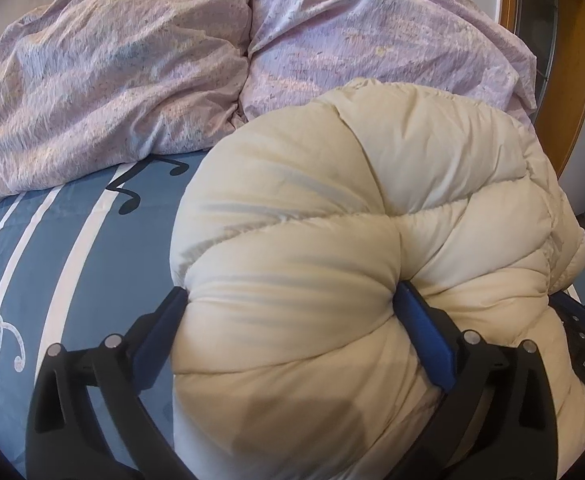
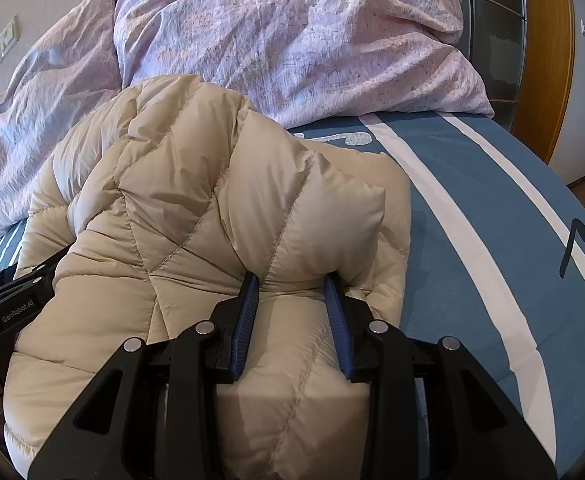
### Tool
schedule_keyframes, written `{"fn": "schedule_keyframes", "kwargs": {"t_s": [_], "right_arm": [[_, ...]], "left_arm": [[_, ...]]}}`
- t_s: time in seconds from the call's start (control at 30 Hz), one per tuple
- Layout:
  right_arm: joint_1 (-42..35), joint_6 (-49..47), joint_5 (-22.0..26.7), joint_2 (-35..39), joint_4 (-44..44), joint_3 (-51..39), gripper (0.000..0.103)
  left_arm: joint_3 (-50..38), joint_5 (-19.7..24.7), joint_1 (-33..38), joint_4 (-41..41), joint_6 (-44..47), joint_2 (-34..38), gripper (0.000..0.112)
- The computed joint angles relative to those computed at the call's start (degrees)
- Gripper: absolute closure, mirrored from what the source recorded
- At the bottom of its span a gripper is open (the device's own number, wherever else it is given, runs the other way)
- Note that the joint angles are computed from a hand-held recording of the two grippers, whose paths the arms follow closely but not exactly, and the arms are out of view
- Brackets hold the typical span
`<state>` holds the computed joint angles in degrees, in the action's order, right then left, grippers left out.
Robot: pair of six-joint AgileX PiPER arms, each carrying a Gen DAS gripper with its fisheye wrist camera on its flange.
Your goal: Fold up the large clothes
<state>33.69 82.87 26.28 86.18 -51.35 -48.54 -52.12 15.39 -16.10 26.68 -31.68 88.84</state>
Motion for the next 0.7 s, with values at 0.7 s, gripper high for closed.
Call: {"fn": "schedule_keyframes", "kwargs": {"t_s": [0.7], "right_arm": [[0.0, 0.4, 0.0, -0.1, 0.3, 0.0, 0.066]], "left_arm": [[-0.4, -0.3, 0.7, -3.4, 3.3, 0.5, 0.011]]}}
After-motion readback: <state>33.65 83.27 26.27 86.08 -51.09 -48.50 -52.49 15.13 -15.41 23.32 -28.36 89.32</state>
